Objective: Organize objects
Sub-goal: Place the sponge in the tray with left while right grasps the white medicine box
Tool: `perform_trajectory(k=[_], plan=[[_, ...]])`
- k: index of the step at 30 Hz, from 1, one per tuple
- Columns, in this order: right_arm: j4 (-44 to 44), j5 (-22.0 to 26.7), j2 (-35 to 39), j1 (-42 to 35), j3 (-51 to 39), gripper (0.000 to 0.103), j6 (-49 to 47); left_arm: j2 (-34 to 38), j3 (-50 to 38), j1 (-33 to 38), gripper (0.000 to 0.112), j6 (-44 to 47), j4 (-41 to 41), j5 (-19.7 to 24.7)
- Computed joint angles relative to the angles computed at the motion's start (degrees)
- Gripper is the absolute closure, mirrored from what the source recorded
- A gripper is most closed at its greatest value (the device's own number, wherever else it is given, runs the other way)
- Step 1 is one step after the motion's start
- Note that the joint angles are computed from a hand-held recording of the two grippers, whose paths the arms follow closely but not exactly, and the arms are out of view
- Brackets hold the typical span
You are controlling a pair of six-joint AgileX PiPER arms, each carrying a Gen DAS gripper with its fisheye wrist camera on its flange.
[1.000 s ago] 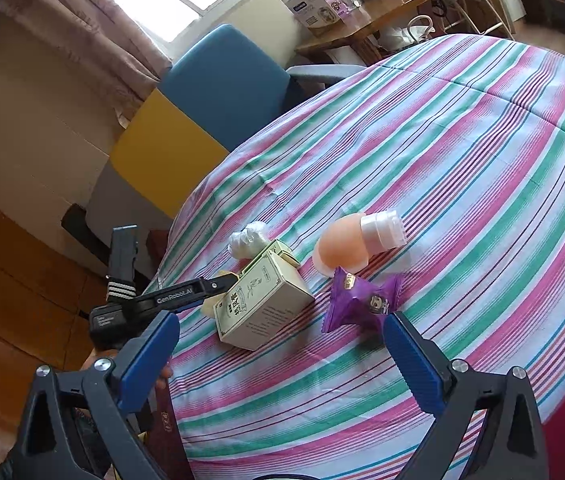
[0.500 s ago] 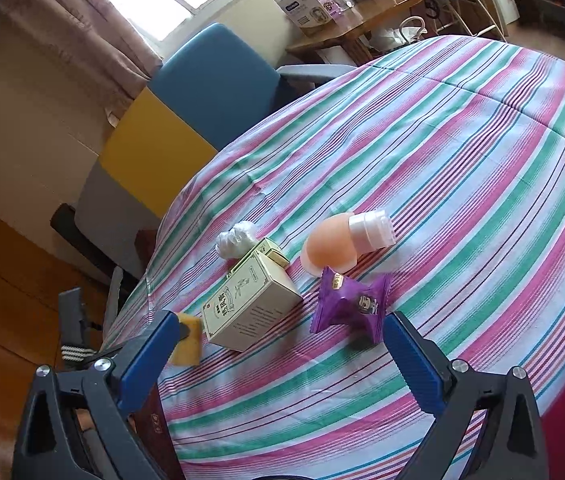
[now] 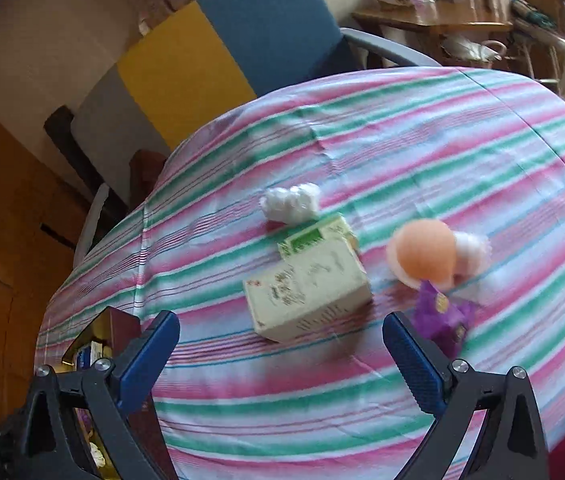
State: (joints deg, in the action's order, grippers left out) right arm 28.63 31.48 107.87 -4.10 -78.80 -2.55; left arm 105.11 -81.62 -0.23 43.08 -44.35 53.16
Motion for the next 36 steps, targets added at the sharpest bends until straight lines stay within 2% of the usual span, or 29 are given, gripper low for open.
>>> perform_trajectory(k=[3, 9, 12, 15, 18, 22, 27, 29, 31, 32, 36], plan=[[-1.79, 5.86, 8.29, 2.98, -13.35, 0.001, 1.66, -3.56, 5.67, 5.88, 0.058, 3.34, -2.43, 0.04], [-10.49, 22.2, 27.38, 6.88, -42.11, 0.002, 10.21, -6.06, 12.12, 16.63, 0.058, 6.44, -4.03, 1.5], [-11.43, 27.98, 32.2, 6.9, -49.6, 0.003, 11.07, -6.19, 13.69, 20.19, 0.058, 7.32, -4.61, 2.03], [-15.43, 31.4, 31.57, 7.83, -48.81, 0.003, 11.16, -5.69, 14.43, 21.98, 0.058, 8.14, -5.9, 2.5], [-15.84, 28.38, 25.5, 7.56, -37.18, 0.003, 7.21, -5.29, 15.01, 22.1, 0.058, 9.23, -7.29, 2.65], [-9.79, 26.0, 16.93, 5.24, -22.44, 0.003, -2.55, -5.94, 16.37, 22.59, 0.058, 12.04, -8.97, 3.67], [-2.95, 15.77, 1.85, 1.05, -2.72, 0.003, -8.26, -6.54, 17.83, 23.58, 0.058, 13.7, -10.01, 4.05], [-3.12, 10.82, -3.34, -0.86, 3.04, 0.003, -6.67, -6.83, 18.48, 24.35, 0.058, 14.26, -10.45, 4.07], [-10.37, 6.95, -5.45, -1.16, 5.23, 0.003, 1.96, -7.04, 19.07, 25.17, 0.058, 14.7, -10.73, 3.86], [-13.99, 6.2, -4.93, -1.03, 4.74, 0.004, 6.01, -7.13, 19.3, 25.52, 0.058, 14.73, -10.73, 3.71], [-22.56, 6.92, 0.01, -0.01, 2.17, 0.021, 14.34, -8.23, 20.68, 27.96, 0.058, 15.32, -10.75, 3.4]])
